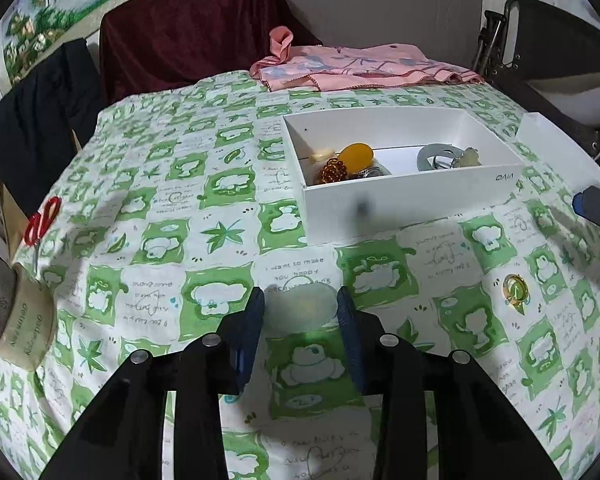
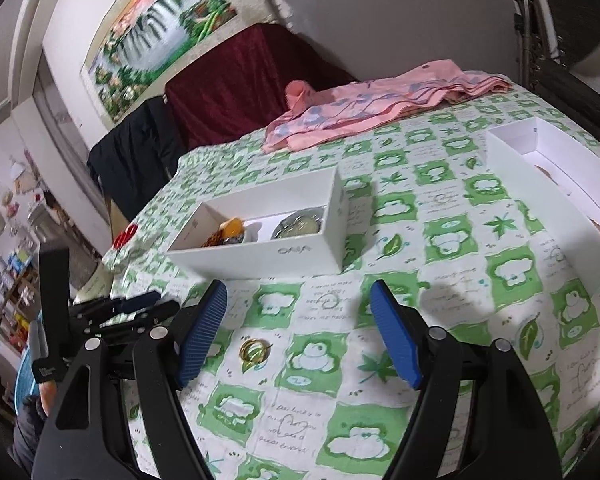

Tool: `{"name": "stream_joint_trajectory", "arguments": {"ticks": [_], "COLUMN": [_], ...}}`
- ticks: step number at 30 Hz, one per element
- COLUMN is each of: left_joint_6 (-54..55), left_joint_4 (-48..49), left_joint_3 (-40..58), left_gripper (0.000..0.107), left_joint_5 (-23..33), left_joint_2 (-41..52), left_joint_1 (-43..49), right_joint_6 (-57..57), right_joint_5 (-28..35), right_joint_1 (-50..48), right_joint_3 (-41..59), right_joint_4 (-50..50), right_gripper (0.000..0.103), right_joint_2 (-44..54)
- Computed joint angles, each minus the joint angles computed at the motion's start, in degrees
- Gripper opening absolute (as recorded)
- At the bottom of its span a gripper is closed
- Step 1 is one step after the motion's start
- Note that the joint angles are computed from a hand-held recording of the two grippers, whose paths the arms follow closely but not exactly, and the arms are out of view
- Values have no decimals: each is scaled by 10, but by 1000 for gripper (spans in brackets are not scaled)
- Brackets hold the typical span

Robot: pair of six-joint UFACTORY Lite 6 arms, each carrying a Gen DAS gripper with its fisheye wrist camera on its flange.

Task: Organize jewelry
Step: 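Move the left tool onto the pale jade oval pendant while the right tool approaches the gold ring, then close the left tool on the jade pendant while the right tool closes on the gold ring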

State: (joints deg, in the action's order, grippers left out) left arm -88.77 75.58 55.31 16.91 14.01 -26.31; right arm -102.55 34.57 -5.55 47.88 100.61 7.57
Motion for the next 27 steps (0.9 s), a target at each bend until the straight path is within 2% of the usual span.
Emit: {"name": "stream_joint_trajectory", "arguments": {"ticks": [2,5,7,9,11,13,17,20,22,24,27], "left_joint_6": [-13,9,-7,-10,-5,-2,4,14,18,24,29], "left_joint_4": [0,-49,-49,-55,-59,-62,-69,-79,-82,-87,-90], "left_joint_3": [-1,-6,-11,-9,-9,-5,-2,-4,-5,-4,-9], "left_gripper": [37,37,38,38,41,49,58,61,62,64,64], "left_joint_5": [10,-16,-18,-12,-10,2,11,2,0,-1,-8], "left_joint_2": [-1,-8,-15,-13,-13,-9,-6,-8,-8,-9,-13], "left_joint_1": [4,40,52,56,56,50,46,52,53,53,55], "right_joint_6": [2,11,2,-13,-34,-53,-3,29,64,47,0], "right_joint_5": [-6,-33,-78,-126,-139,-156,-167,-185,-221,-254,-263], "right_joint_1": [11,38,73,112,130,143,153,172,197,215,218], "right_joint_3": [0,-3,-5,-10,-17,-23,-6,8,20,21,16], "right_joint_4": [-13,-39,-46,-46,-39,-24,-77,-112,-148,-128,-81], "right_gripper": [70,67,56,41,40,40,38,32,29,20,20], "right_joint_2": [0,0,0,-1,-7,-11,7,18,30,32,27]}}
